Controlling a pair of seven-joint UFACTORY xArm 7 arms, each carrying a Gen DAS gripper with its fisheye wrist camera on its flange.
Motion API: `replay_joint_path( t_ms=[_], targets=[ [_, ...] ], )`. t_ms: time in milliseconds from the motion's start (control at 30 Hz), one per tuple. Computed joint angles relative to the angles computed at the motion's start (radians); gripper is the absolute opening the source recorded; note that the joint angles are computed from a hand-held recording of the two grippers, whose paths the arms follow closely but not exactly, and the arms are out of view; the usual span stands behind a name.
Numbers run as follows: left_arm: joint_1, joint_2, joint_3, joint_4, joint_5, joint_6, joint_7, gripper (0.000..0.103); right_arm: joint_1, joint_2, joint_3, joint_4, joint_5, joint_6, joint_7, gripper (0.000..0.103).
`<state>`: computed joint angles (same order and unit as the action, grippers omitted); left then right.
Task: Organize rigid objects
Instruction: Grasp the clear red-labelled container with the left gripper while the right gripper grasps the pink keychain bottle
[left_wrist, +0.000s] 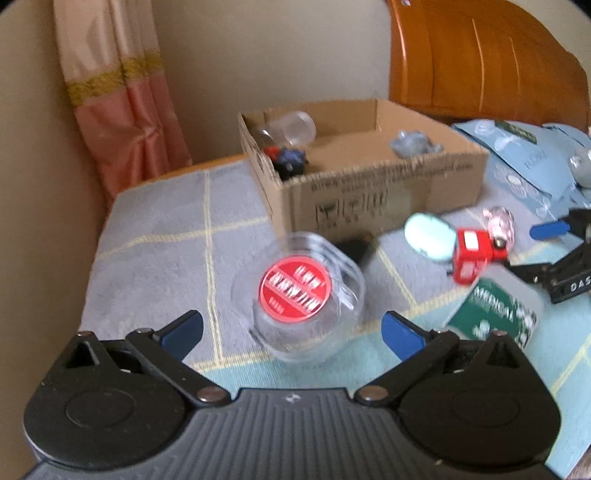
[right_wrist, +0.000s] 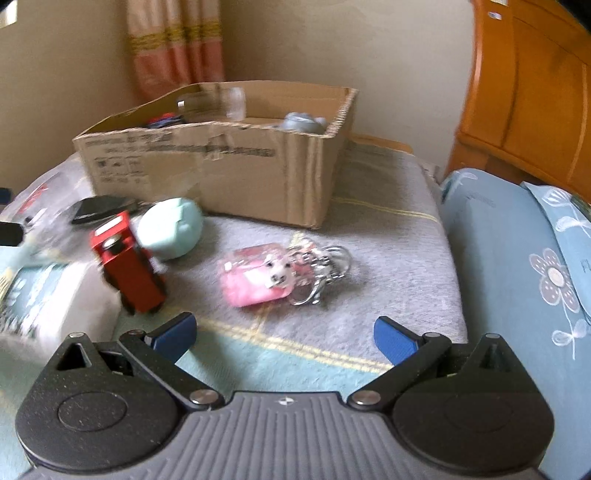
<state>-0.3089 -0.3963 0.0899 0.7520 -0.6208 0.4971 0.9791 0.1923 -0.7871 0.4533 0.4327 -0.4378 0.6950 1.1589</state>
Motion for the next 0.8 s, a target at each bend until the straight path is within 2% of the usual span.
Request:
replay_joint_path(
  t_ms=[233,367,467,800],
  targets=[
    [0.020,0.030,0.017,0.010,-0.011,0.085,0.031,0.102,0.014,0.016,-0.035,-0.003,0.006,-0.055,-0.068,0.103],
    [0.043,0.050,0.001,0.012,-0.006,0.084,0.047,0.102,0.026,0.009,-0.067,-0.018,0.036,-0.119,-0.109,0.103],
    [0.047,0.075,0.012,0.037,-0.039,0.117,0.082,0.102,0.020,0.009,-0.079,-0.024,0.057,-0.157,-0.138,0.103],
    [0.082,0.146,-0.021,0.114,-0.105,0.139,0.202,0.102,-0.007,0.045,-0.089,0.002,0.091,-0.199,-0.250,0.101]
  ],
)
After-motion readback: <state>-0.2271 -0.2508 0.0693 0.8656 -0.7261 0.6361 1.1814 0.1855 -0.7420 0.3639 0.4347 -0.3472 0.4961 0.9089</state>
